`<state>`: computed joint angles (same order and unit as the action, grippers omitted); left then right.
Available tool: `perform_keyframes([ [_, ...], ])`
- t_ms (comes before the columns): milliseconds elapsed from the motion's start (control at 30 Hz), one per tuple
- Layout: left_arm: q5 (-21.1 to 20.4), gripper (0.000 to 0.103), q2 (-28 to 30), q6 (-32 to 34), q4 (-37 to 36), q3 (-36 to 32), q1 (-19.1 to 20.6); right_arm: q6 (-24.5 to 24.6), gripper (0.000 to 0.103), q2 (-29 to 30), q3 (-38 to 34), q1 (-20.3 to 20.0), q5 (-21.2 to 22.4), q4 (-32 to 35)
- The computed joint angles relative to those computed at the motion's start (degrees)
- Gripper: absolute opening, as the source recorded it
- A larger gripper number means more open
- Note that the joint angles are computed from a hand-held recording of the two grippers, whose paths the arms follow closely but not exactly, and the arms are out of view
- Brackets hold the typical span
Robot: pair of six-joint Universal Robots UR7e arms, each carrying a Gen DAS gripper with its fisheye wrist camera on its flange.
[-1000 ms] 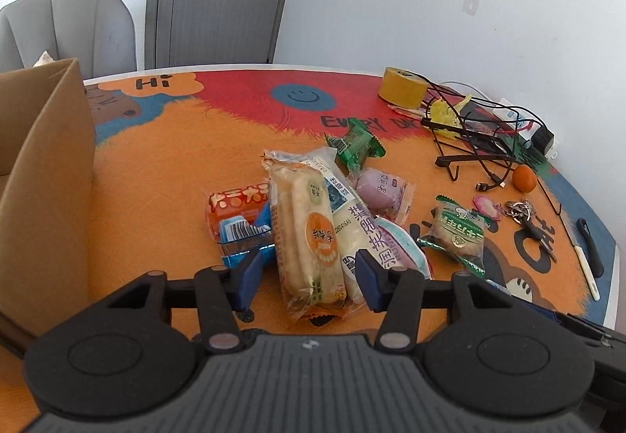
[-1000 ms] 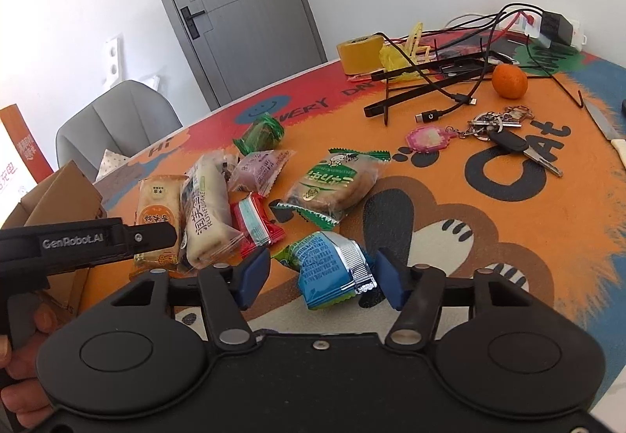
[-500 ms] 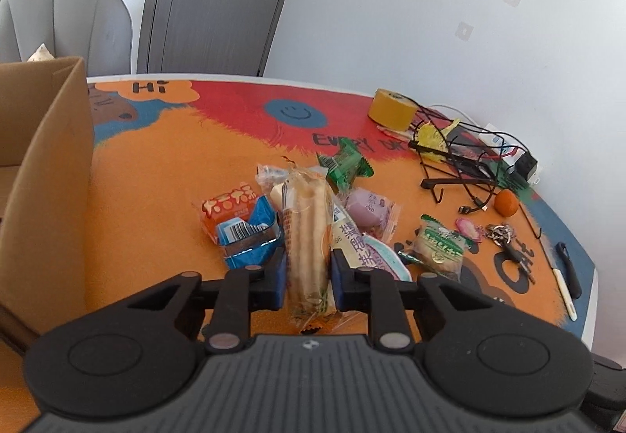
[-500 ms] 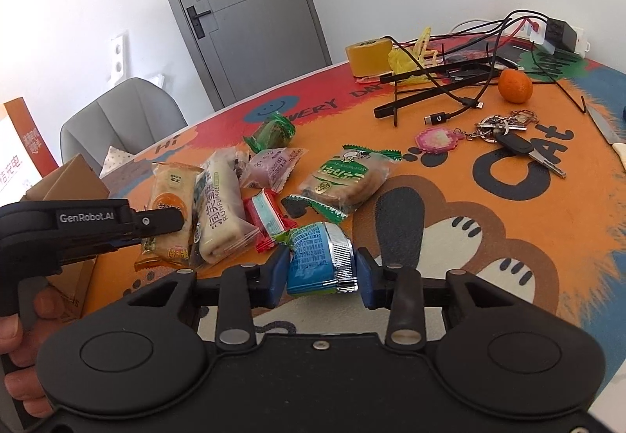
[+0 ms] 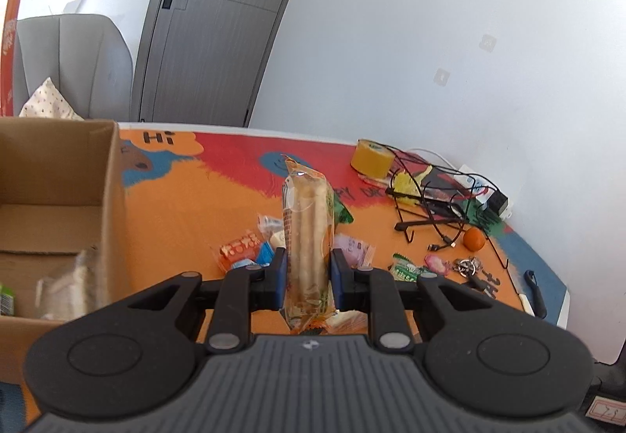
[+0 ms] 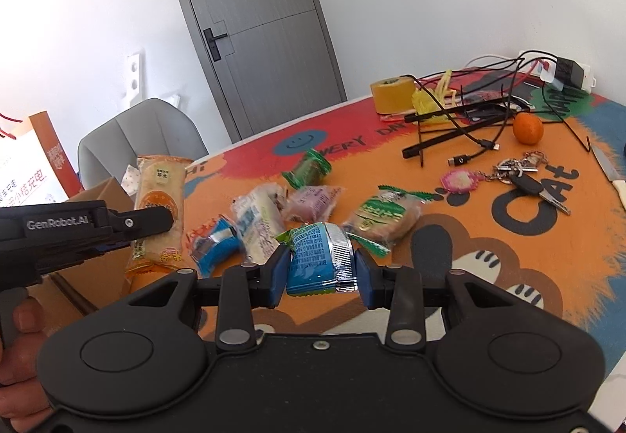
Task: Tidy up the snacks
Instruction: 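Carry both snacks into the cardboard box and open both grippers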
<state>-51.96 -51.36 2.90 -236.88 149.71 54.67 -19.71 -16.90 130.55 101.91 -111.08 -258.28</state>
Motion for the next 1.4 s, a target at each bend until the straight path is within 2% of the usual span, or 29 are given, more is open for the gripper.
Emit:
perform_keyframes([
  [400,7.1,0.021,-5.8,-0.2,-5.7,6.7,-5.0,1.9,0.037,0.1,-2.3,7.8,-1.7,0.7],
  [667,11.0,0.021,-10.8,-0.7,-5.8,10.2,-6.9,1.9,0.037,0.5,-4.4,12.1,-1.4,3.3],
  [1033,13.0,0.021,-19.3,0.8,-2.7,12.3,-5.4,3.3,0.037,1.8,-8.7,16.1,-1.6,8.7],
  [1400,12.1,0.021,-24.4,4.1,0.0,10.1,-0.1,3.6,0.037,3.2,-13.6,17.8,0.9,14.9],
])
